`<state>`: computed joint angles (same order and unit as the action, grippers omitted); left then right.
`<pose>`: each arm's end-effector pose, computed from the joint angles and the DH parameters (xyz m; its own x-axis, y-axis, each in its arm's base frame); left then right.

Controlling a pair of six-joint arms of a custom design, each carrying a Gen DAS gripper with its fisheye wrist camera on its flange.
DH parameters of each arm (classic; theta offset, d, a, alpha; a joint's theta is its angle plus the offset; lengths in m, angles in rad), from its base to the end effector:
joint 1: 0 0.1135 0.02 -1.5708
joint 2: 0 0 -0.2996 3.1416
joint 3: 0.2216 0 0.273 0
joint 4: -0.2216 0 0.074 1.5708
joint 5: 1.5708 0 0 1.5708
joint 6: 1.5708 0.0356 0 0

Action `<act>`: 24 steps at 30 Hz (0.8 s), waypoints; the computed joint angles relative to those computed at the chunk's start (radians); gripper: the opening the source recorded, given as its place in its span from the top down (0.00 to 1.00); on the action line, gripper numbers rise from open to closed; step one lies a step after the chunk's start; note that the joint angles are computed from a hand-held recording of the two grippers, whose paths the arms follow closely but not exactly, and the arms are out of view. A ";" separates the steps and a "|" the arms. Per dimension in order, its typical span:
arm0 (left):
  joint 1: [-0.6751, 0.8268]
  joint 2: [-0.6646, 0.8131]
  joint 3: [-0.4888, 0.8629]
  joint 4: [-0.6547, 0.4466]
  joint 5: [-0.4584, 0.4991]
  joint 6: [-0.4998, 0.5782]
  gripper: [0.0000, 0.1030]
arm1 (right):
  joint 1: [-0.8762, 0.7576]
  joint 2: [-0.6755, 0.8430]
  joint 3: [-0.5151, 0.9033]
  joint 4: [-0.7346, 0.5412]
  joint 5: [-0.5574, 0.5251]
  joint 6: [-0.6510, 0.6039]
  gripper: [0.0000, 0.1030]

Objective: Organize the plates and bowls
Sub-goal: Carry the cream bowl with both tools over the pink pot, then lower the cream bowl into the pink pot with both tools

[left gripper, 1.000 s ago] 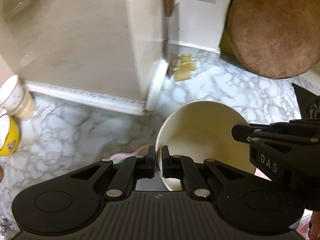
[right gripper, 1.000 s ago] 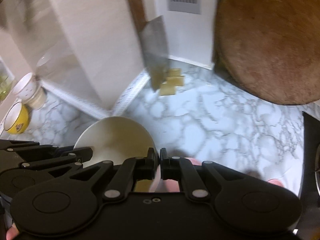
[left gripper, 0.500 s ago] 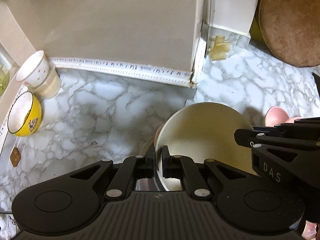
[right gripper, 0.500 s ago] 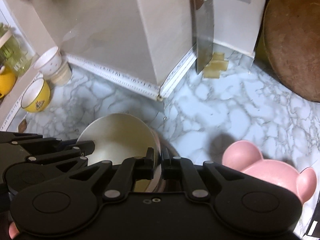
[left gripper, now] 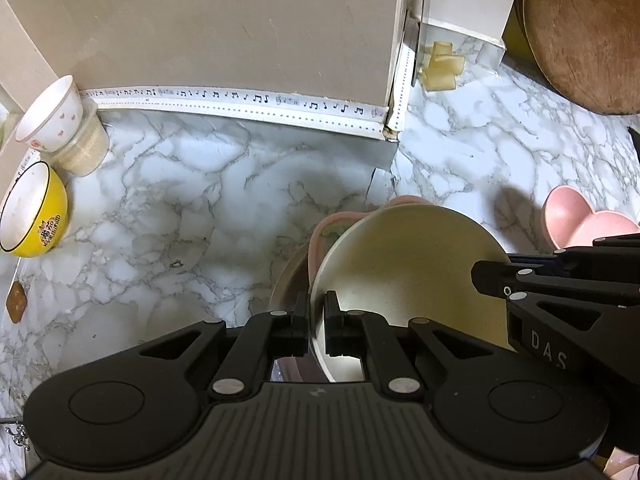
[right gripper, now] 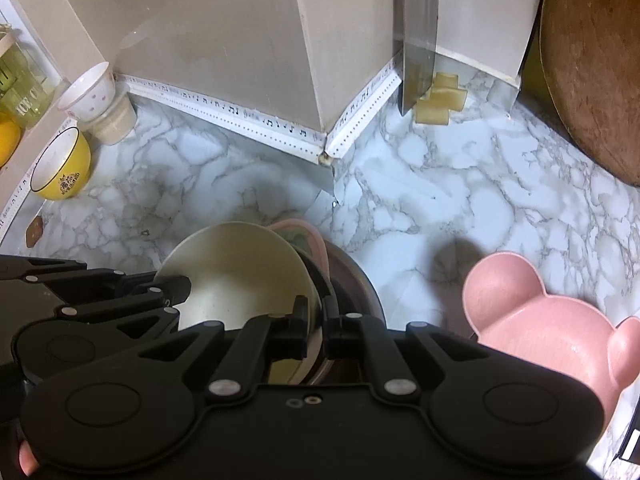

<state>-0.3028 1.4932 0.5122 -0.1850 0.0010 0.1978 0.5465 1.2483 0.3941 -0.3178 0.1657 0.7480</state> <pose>0.2271 -0.0710 0.1235 -0.8016 0.4563 -0.3863 0.4652 0.8819 0.0765 0.1633 0.0925 0.1357 -0.8886 0.2447 -0.3880 0.1999 0.9678 0.1527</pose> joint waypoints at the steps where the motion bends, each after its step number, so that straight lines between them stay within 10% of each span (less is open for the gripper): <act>1: 0.000 0.004 -0.002 0.007 0.000 0.003 0.94 | -0.001 0.003 -0.001 0.002 -0.003 0.000 0.92; 24: 0.064 0.016 -0.011 0.025 0.073 0.037 0.94 | -0.008 -0.030 -0.028 0.044 -0.039 -0.014 0.78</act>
